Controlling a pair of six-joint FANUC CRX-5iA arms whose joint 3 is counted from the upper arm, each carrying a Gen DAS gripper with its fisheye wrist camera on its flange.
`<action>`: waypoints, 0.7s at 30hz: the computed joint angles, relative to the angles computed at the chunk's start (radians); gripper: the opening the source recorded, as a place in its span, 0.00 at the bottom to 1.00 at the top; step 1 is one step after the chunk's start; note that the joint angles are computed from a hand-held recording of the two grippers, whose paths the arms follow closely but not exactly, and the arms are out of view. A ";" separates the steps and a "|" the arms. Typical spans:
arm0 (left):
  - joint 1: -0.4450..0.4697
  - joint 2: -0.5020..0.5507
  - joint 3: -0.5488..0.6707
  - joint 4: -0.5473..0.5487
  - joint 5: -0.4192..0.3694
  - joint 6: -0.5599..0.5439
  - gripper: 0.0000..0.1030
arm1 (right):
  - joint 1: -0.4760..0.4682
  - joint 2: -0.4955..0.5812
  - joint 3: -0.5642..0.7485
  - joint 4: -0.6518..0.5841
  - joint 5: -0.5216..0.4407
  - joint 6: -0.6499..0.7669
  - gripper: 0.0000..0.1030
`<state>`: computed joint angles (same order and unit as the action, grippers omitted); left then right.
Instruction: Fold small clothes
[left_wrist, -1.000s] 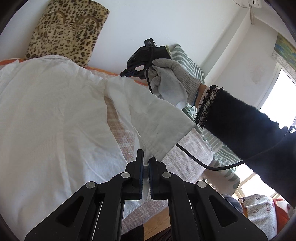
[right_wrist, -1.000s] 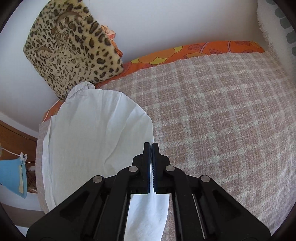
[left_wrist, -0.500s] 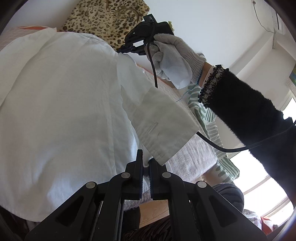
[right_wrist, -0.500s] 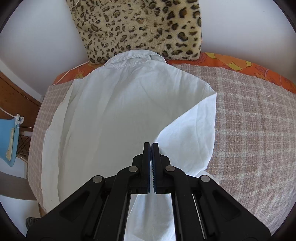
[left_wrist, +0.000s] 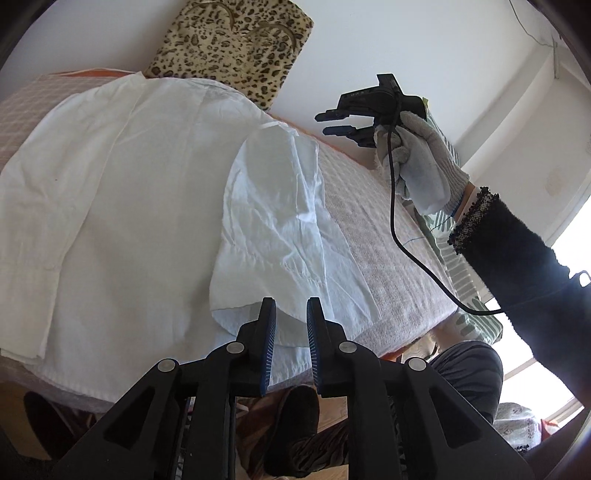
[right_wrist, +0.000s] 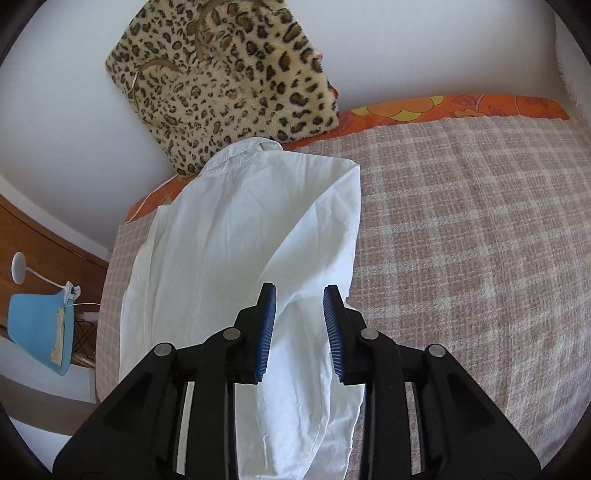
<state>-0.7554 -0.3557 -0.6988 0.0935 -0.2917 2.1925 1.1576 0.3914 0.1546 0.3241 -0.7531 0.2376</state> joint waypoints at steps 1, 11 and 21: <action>0.004 -0.007 -0.002 0.008 -0.001 -0.027 0.15 | -0.001 -0.020 -0.037 -0.021 0.029 -0.016 0.28; 0.058 0.043 -0.011 0.156 0.002 -0.234 0.19 | -0.040 -0.036 -0.150 -0.183 0.280 -0.066 0.28; 0.056 0.122 -0.013 0.220 -0.022 -0.299 0.21 | -0.035 -0.012 -0.131 0.032 0.163 -0.159 0.04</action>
<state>-0.6998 -0.2342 -0.7113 0.3134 -0.3141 1.8935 1.1226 0.3794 0.0241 0.3563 -0.5904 0.0783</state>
